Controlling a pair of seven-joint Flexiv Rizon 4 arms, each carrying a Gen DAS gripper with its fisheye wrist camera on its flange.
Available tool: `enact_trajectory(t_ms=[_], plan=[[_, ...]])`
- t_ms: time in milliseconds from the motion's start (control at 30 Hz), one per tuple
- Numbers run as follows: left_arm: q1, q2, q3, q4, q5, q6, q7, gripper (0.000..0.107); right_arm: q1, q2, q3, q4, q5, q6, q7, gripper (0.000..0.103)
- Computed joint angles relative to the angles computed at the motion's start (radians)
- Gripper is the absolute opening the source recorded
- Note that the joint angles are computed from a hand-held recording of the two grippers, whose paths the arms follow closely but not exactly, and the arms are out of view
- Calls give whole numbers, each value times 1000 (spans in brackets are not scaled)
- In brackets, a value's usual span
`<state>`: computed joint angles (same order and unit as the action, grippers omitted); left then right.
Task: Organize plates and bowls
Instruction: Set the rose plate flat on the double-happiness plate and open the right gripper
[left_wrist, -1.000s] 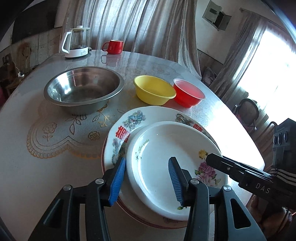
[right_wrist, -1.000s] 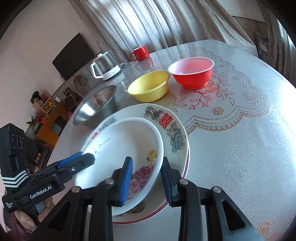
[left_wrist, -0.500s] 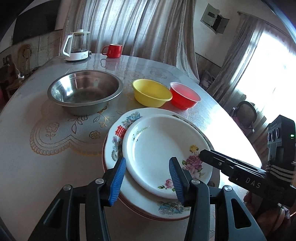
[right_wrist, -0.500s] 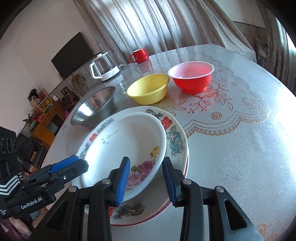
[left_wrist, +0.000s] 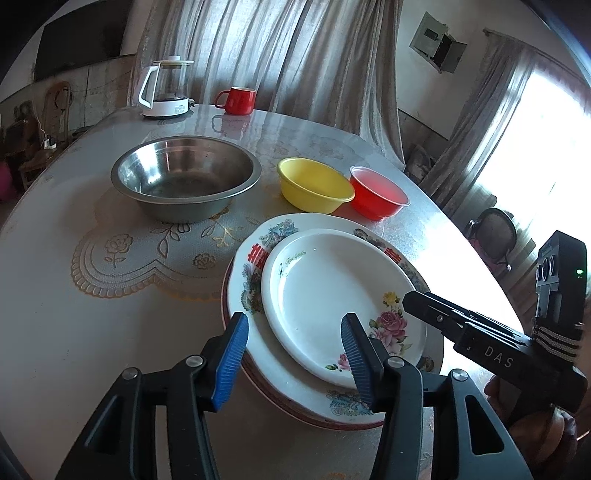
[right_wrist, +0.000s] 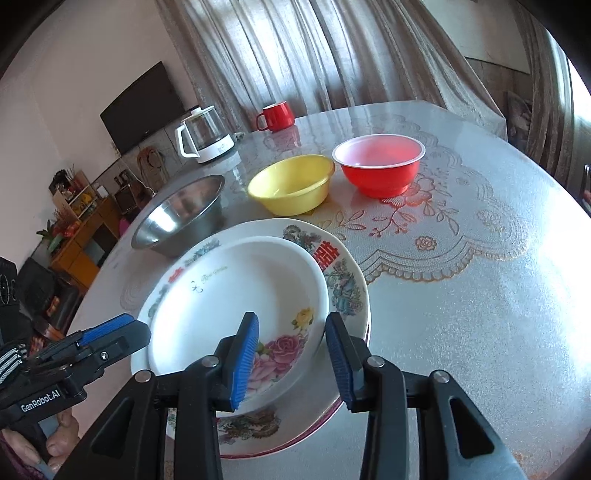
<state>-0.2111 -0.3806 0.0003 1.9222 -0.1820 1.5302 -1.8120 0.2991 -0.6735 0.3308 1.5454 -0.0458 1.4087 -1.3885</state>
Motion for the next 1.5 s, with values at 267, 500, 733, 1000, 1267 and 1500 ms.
enact_trajectory(t_ms=[267, 500, 733, 1000, 1267, 1500], plan=[[-1, 6, 1, 10, 1, 3, -7, 55, -15, -1, 22, -8, 28, -14, -15, 39], [-52, 7, 69, -5, 45, -19, -58, 55, -22, 5, 31, -6, 45, -24, -27, 40], [-87, 14, 125, -32, 127, -58, -139, 56, -24, 13, 36, -2, 64, -33, -37, 40], [-83, 31, 129, -42, 205, -90, -208, 57, -25, 18, 41, 3, 76, -25, -45, 42], [-60, 46, 110, -27, 220, -93, -230, 58, -28, 21, 52, 0, 84, -22, -58, 44], [-58, 50, 120, -21, 231, -107, -257, 58, -24, 16, 66, -21, 84, -40, -86, 44]])
